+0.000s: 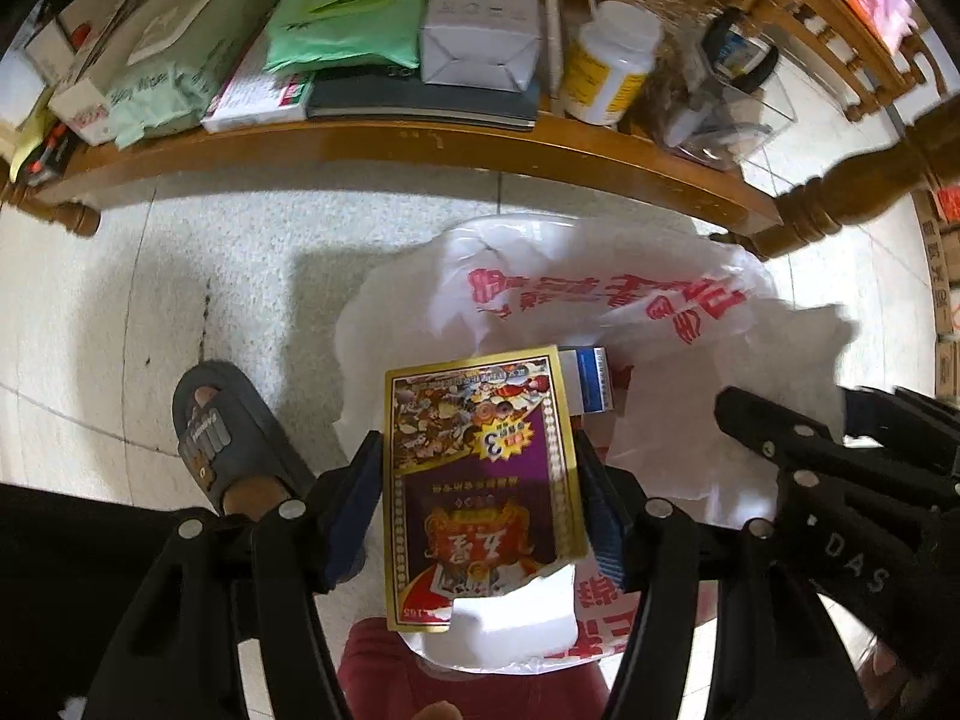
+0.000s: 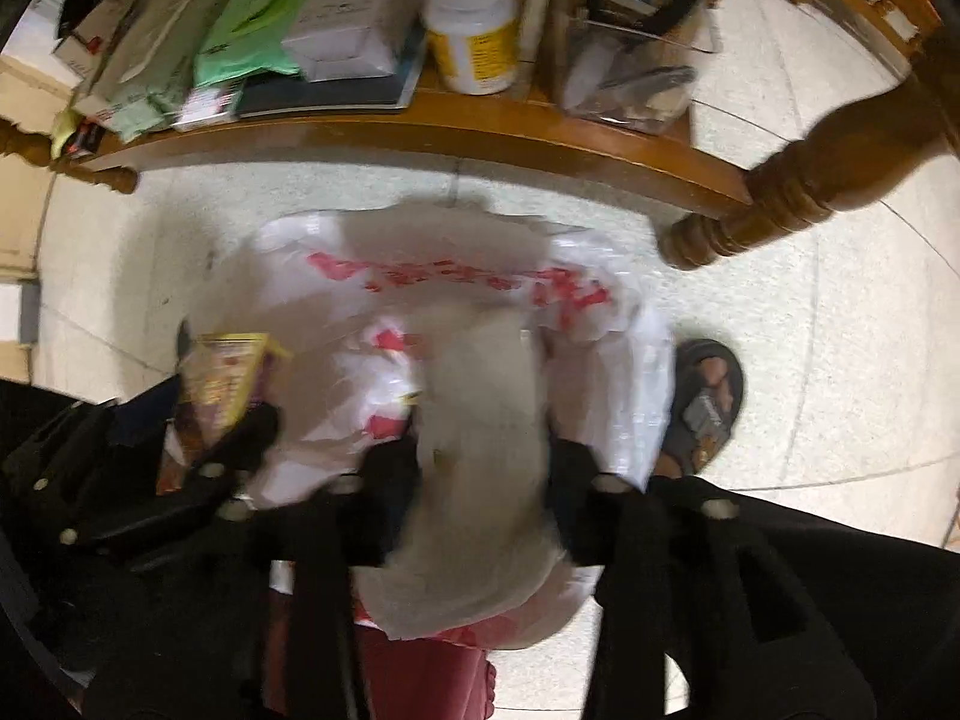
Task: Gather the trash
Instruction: 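Open both grippers to drop the tissue and box into the bag, then raise both tools from the bag back over the table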
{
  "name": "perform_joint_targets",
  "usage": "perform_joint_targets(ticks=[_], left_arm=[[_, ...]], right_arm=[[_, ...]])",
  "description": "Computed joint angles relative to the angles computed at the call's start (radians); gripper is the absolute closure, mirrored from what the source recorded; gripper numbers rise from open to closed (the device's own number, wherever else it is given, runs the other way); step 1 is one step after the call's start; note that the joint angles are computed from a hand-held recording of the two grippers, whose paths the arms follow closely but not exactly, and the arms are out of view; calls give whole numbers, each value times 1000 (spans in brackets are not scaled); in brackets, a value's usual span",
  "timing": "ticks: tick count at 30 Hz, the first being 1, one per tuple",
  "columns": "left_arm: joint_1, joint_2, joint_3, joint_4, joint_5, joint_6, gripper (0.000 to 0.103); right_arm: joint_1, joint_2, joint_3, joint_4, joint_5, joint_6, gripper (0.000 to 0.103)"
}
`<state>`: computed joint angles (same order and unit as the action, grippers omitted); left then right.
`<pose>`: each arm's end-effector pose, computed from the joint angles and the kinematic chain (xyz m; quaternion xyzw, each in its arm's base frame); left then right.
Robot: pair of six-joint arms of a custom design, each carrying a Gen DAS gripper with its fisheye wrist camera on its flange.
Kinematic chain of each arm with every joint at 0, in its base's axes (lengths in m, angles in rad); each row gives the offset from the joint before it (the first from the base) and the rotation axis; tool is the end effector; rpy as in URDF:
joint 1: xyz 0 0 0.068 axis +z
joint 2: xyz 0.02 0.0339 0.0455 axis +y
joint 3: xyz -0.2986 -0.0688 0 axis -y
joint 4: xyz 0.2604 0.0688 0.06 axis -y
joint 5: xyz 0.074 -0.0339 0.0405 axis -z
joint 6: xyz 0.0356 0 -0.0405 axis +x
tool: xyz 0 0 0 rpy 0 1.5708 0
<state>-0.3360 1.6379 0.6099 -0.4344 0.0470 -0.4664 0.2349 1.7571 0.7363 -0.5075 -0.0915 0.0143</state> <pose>0.2239 -0.0800 0.1105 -0.0638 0.9962 -0.0427 0.0407 0.2591 0.0654 0.1069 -0.1109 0.9926 0.0480 0.0154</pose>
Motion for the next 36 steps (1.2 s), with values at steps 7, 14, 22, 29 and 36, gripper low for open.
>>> perform_joint_targets(ticks=[7,14,22,29,36], left_arm=[[56,-48,-5,-32,13,-10,23],[84,-105,7,-61,33,-13,21],[108,-167,22,-108,20,-10,20],[156,-289,70,-210,-10,4,18],[245,-434,140,-336,2,56,17]], right_arm=[[-71,-25,12,-32,-38,3,29],[-86,-60,12,-67,-75,10,26],[-107,-111,24,-113,-81,11,26],[-162,-237,70,-236,-135,-15,23],[-220,-375,131,-382,-187,-85,23]])
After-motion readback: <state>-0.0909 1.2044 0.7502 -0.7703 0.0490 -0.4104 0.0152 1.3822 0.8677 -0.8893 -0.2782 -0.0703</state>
